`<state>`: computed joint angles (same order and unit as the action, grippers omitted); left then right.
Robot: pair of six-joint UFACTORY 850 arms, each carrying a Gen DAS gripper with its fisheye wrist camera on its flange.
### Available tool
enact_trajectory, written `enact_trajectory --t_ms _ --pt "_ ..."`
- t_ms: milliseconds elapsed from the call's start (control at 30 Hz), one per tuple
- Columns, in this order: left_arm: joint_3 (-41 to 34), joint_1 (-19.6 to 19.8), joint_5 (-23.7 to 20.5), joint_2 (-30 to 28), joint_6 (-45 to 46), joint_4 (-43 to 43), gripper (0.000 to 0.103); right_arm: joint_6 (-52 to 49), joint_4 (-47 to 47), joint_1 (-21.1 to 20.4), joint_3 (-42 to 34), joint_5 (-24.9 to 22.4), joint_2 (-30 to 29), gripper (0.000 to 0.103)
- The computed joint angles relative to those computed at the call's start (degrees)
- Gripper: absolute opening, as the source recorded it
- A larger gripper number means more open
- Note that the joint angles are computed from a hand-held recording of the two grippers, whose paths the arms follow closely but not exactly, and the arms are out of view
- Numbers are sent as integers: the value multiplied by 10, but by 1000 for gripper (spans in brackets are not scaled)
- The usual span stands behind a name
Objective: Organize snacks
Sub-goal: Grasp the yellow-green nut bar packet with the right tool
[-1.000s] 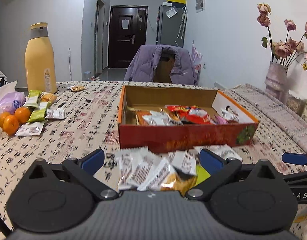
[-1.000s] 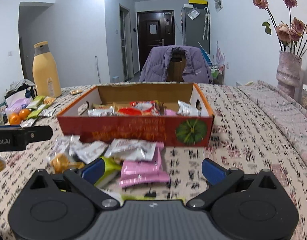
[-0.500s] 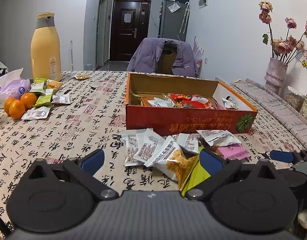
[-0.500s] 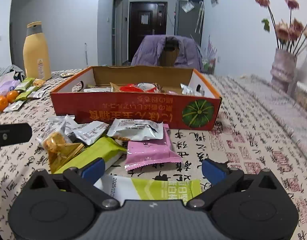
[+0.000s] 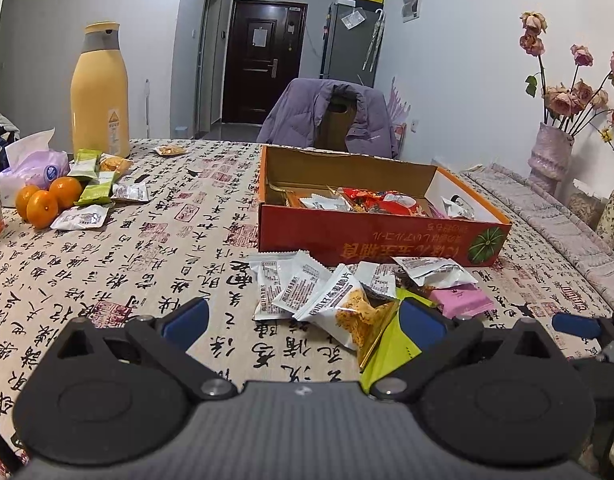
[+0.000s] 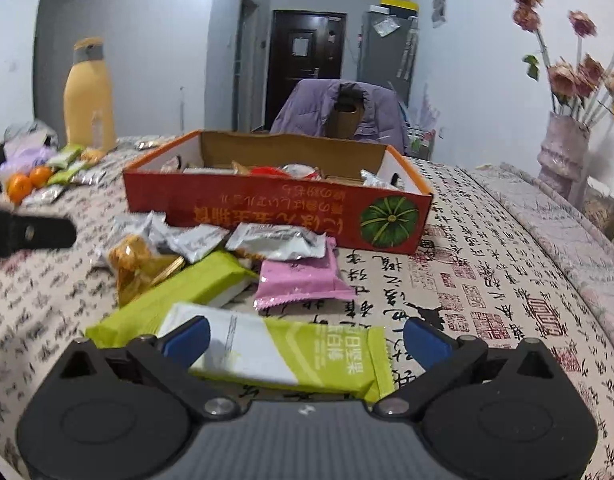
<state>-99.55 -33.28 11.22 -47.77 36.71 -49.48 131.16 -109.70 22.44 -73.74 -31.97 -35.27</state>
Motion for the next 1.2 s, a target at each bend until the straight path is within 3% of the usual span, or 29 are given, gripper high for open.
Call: enact_trajectory --t_ms 200,400,800,1033,1133,1200 --pt "3 2 2 1 -19 13 103 -67 76 -4 -66 -7 -39 103" --pt "3 8 1 -1 -24 17 103 -103 80 5 -80 -8 -58 101" --pt "-4 6 -10 -6 -31 24 103 -63 -17 28 37 -92 -1 100" --pt "8 1 -5 2 -60 62 103 4 -26 6 54 -34 18 97" --pt "11 2 -2 4 -53 53 103 88 -63 -9 57 13 29 95" --pt "8 1 -3 2 -42 40 103 85 -45 -8 42 13 21 95"
